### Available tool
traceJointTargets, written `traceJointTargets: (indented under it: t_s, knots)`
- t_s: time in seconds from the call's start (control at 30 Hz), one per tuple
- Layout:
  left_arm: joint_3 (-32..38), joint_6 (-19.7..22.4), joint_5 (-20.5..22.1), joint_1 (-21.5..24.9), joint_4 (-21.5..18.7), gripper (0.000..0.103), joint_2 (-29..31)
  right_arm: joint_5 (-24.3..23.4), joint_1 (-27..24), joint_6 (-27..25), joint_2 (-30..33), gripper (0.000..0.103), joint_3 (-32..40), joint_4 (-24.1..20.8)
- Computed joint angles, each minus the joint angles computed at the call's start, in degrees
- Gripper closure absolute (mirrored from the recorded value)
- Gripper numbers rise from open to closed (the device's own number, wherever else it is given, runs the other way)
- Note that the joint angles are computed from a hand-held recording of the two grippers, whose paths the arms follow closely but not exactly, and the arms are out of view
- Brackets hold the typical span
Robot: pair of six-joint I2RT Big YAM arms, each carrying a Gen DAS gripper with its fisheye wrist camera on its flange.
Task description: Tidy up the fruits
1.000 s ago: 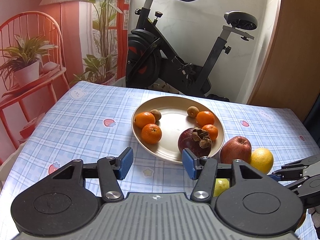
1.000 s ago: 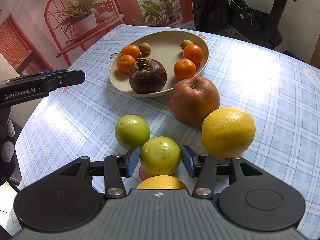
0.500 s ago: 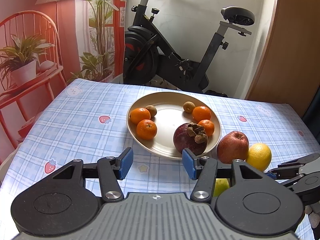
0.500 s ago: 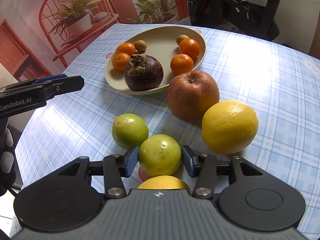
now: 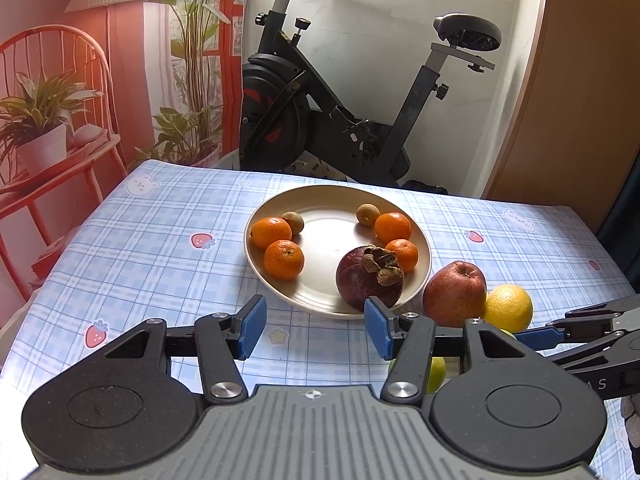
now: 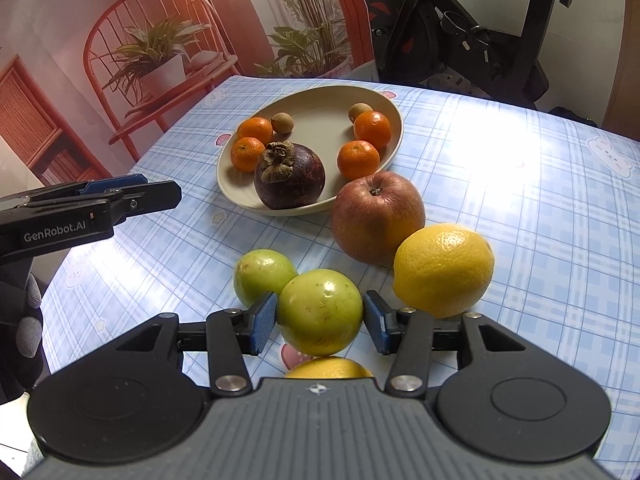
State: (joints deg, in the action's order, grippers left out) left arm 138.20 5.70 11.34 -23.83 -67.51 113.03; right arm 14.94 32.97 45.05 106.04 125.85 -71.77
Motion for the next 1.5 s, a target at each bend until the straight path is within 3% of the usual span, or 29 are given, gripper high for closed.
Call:
traceJointTargets:
  t_s: [0.3,0.53,0.77,1.0,1.27,1.37,1.5]
  knots:
    - [0.3,-1.0,1.9,0.1,-1.1,0.046,0.2,4.8,0.5,1.1,-3.3,0.053,-3.1,2.4]
    - [0.7,1.5,5.3,-0.6,-3.0,0.046,0.9,9.6,1.0,2.1,-5.8,0.053,-5.4,3.7]
    - [5.8,2.6,8.5,-1.4,-9.0,0.045,5.0,13.3,1.0,3.8,-8.1,0.053,-7.8,3.6]
    - [9.2,3.1,9.1,-2.6,-13.4,0.044,8.4,14.2,0.8,6.2,-10.5,0.053,-11.2,4.1]
    - [8.9,3.4,8.1,-3.7,-13.9,0.046,9.2,14.1,0.8,7.3,-11.8,0.053,-13.4,4.7]
    - [7.7,3.4,7.1,-3.9,-13.1,0.054,8.8,14.1,0.8,7.6,-11.9,0.053,-13.4,4.5]
    - [5.9,2.8,7.5,-3.7,-12.0,0.055,7.9,14.0,0.8,8.0,-12.1,0.053,-13.8,4.5]
